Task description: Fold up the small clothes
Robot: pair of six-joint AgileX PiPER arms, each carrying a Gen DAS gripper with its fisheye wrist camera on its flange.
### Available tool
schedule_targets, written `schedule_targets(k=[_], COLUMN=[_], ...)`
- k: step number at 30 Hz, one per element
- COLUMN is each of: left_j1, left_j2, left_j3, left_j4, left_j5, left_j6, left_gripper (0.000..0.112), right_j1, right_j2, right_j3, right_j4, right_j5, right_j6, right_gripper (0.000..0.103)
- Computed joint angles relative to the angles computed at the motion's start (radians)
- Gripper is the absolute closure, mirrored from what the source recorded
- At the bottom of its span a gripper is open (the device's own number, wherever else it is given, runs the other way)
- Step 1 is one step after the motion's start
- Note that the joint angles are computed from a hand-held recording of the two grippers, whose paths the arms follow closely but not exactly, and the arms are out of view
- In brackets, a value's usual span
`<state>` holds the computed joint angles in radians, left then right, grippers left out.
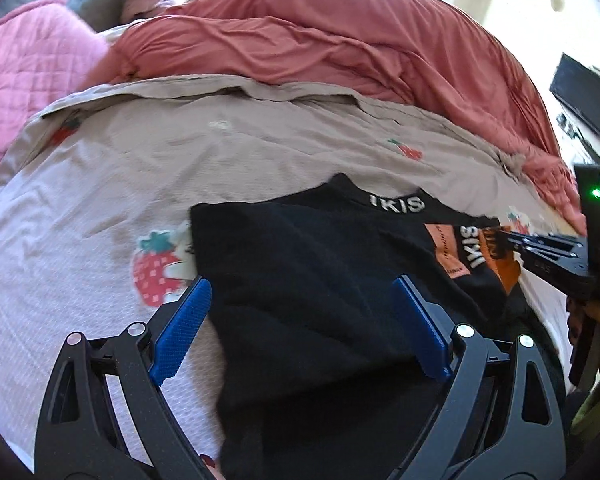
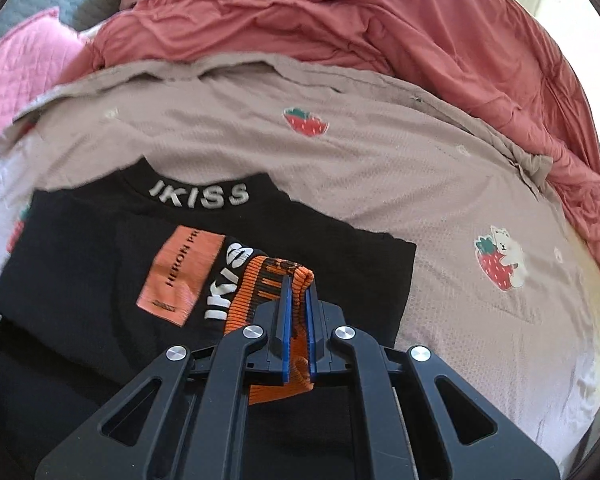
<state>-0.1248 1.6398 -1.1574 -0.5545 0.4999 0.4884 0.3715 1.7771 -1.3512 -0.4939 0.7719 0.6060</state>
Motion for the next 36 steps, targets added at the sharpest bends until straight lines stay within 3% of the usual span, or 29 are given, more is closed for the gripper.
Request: schedule_targets(k=[6, 12, 15, 18, 21, 24, 26, 28, 33, 36], left_j1=[-0.033, -0.081, -0.059, -0.006, 0.037, 0.066, 0.064, 0.061, 0.021, -0.029], left_j2=[0.018, 0.145, 0.132, 0.085, 0.034, 0.023, 0.035, 0.045, 0.021, 0.044], left_j3=[-0.016, -0.117, -0.122, -0.107, -0.081, -0.074, -0.088, -0.095, -0.055, -0.063], left_j4=[-0.013, 0.237, 0.189, 0.051, -0.039, -0.011, 0.131, 0.175, -0.061, -0.032], left_j5=[-0.021, 0.109, 0.121, 0.114, 0.069, 0.019, 0.012, 0.016, 0.015, 0.034], left_j6=[0.025, -0.188, -0.163, -0.074, -0.025, -0.113, -0.288, -0.336, -0.015, 0.012], left_gripper=[0.028, 0.028, 0.028, 0.028, 0.028, 0.028, 0.028, 0.028, 0.028, 0.028], right_j1=[-0.018, -0.057, -0.111, -0.135, -0.104, -0.04, 0.008, 0.039, 0.066, 0.045], right_j2=[0.05, 0.029, -0.062, -0.145, -0.191, -0.21, -0.196, -0.177, -0.107, -0.085], right_j3=[0.005, 0.065, 0.147, 0.211, 0.235, 0.238, 0.223, 0.205, 0.155, 0.158], right_j4=[-0.042, -0.07, -0.052, -0.014, 0.014, 0.048, 0.063, 0.091, 0.107, 0.131], right_j5=[0.02, -0.005, -0.059, -0.104, -0.126, -0.148, -0.159, -0.164, -0.153, -0.142], right_j6=[0.03, 0.095, 0.13, 0.104, 0.08, 0.051, 0.039, 0.017, 0.026, 0.03], right_gripper=[0.098, 0.084, 0.082, 0.081, 0.072, 0.068, 0.066, 0.066, 0.062, 0.062])
